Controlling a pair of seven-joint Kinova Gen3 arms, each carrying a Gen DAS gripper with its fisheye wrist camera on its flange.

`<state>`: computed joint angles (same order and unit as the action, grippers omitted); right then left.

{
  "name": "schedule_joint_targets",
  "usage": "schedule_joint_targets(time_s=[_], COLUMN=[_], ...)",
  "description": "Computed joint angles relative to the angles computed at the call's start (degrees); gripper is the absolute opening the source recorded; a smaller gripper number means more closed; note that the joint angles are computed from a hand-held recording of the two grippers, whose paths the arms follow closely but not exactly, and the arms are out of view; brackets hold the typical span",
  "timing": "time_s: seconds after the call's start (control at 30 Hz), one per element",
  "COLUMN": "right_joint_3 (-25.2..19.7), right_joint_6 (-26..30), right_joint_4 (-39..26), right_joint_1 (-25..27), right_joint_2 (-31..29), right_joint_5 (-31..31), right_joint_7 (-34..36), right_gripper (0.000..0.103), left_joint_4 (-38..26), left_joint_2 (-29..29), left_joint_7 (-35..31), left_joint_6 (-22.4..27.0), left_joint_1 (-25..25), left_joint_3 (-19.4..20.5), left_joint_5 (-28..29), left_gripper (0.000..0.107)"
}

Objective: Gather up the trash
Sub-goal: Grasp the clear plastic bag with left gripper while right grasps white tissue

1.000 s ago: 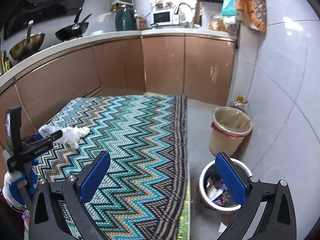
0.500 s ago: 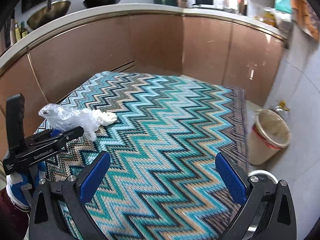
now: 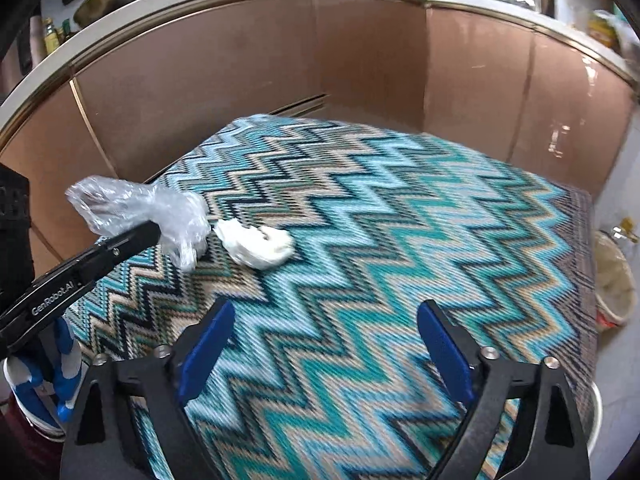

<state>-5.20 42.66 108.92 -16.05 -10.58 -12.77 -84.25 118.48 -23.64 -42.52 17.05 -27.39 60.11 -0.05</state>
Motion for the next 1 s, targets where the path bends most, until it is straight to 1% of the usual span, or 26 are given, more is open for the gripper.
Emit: schedule_joint_targets(time_s=[0.07,0.13,0.17,0.23,0.33,0.37,0.47,0.53,0.57,0.6,0.63,0.7,0.77,0.9,1.0], right_joint_3=[0.5,0.4,0.0,-0.7,-1.5,-1.8,-2.8,-2.8,-3.4,-3.4,-3.3,-3.1,-2.9,-1.1,1.2], right_joint_6=[-0.5,-1.3,-1.7,-2.1,-2.4,-2.5,-3.1,-3.8,-4.2,-4.3,-4.3,-4.2,-4.1,-2.5,-0.6], right_joint_4=[-0.7,-1.6,-2.0,-3.2,-4.5,-4.9,-5.8,-6.0,-6.0,-6.1,-6.1,-5.9,-4.8,-2.0,0.1], right_joint_1=[-1.0,-1.7,-1.9,-2.2,-2.3,-2.4,-2.6,-3.9,-3.6,-3.5,-3.2,-2.8,-2.3,-1.2,-0.5], right_joint_2=[1.9,4.2,5.3,7.4,9.9,10.6,12.6,13.3,13.5,13.6,13.4,12.6,10.6,4.2,-1.1], right_joint_5=[-2.1,-3.8,-4.0,-4.6,-6.0,-6.1,-4.6,-1.5,-0.8,-1.0,-1.5,-2.3,-3.3,-5.7,-6.6], right_joint_7=[2.1,4.3,4.8,6.1,8.2,8.5,7.4,4.7,3.8,3.6,3.6,3.8,4.1,5.6,6.2], right_gripper=[0.084,0.080,0.079,0.070,0.060,0.058,0.049,0.038,0.036,0.031,0.028,0.027,0.027,0.027,0.027], left_joint_4=[0.0,0.2,0.6,1.4,2.6,2.8,3.4,3.5,3.5,3.6,3.5,3.5,3.2,0.2,-1.6], left_joint_2=[-3.1,-5.0,-5.2,-5.1,-4.8,-5.0,-4.6,-4.3,-4.3,-4.3,-4.4,-4.6,-5.3,-7.8,-8.4], left_joint_7=[0.9,1.1,1.0,0.5,-0.1,-0.2,-0.7,-1.0,-1.1,-1.2,-1.3,-1.4,-1.7,-3.0,-4.9], left_joint_6=[1.4,2.1,1.8,1.0,-0.5,-0.6,-1.5,-1.8,-1.8,-1.8,-1.8,-1.7,-1.1,2.9,5.2], left_joint_1=[-3.0,-5.2,-5.7,-6.2,-5.7,-5.6,-5.2,-5.1,-5.2,-4.9,-5.0,-5.4,-5.7,-8.3,-7.4], left_joint_3=[1.5,2.7,2.8,2.7,1.8,1.7,1.5,1.4,1.5,1.2,1.3,1.6,2.0,4.8,4.6], left_joint_5=[0.0,0.9,1.6,2.8,3.9,4.2,4.6,4.8,4.9,4.9,5.0,5.0,4.9,4.7,5.7], left_gripper=[0.002,0.002,0.002,0.002,0.002,0.002,0.002,0.002,0.002,0.002,0.002,0.002,0.002,0.002,0.002])
